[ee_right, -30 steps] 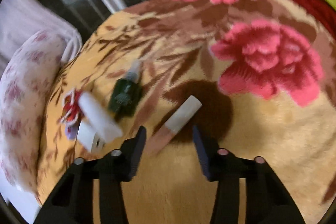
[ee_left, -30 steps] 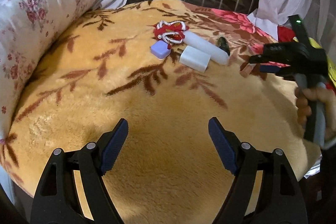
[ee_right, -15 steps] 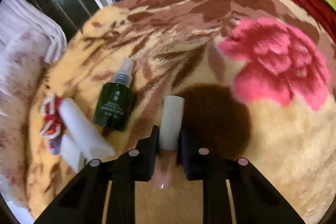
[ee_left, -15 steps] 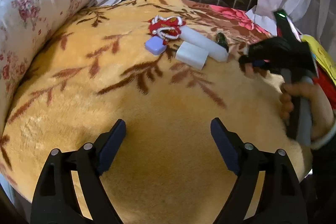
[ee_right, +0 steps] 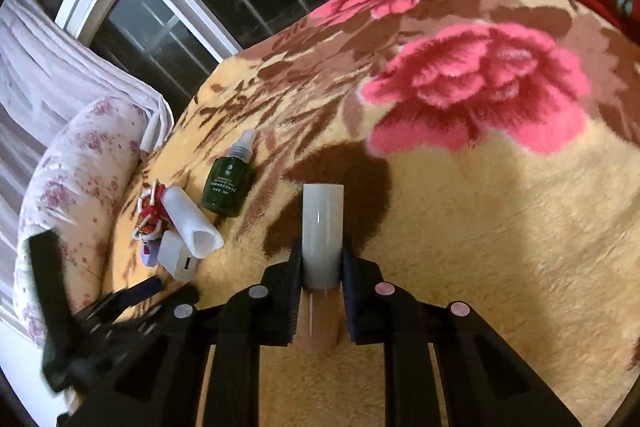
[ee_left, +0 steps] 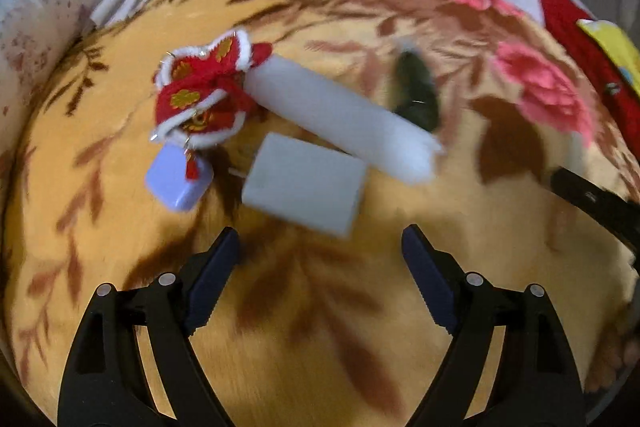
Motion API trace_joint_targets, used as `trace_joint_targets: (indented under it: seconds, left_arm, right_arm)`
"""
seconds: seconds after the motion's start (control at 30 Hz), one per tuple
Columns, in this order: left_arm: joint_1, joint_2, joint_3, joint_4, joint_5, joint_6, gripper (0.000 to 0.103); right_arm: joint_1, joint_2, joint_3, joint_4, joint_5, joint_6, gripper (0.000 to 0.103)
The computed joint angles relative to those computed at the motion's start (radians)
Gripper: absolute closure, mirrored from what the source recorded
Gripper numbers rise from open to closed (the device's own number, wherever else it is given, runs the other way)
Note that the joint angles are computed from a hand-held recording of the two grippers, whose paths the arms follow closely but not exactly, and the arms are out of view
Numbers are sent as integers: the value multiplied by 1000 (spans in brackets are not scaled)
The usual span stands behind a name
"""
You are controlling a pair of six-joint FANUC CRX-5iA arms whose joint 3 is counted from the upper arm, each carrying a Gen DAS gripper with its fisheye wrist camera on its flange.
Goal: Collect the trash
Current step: 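Grasp the white square charger plug with the left tool, then lower the charger and lip gloss into the orange bin and open both tools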
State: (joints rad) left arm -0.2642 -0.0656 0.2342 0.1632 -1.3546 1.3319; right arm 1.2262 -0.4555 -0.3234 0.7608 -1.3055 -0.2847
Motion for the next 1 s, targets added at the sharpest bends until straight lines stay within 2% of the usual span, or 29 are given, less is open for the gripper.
trace_joint_targets:
  seconds: [0.07,0.27,0.3,0.53,0.67,0.77,0.87,1.0]
  left_arm:
    - [11,23,13,20,12,-5,22]
    - [-40,28,18,-63,79,-34,24]
    - [-36,24,13,-52,84,-43,33]
    - [-12,-31,-40,-6,115,-43,33]
    - [27,-95,-88,58,102,-80,33]
    - [80,-168,-155,150,94,-131,33]
    - [143,-269,-241,257,83,-212,33]
    - [201,-394,-319,320,62,-292,33]
  right_arm:
    - [0,2,-3,7,9,2,85]
    - [-8,22,15,-10,8,52,85]
    - [-8,28,20,-11,2,59,85]
    - [-2,47,39,-12,-33,77,85]
    - [14,71,70,-3,-75,108,85]
    - [57,77,87,30,-111,103,85]
    - [129,76,100,56,-149,89,85]
    - [261,91,125,96,-242,67,85]
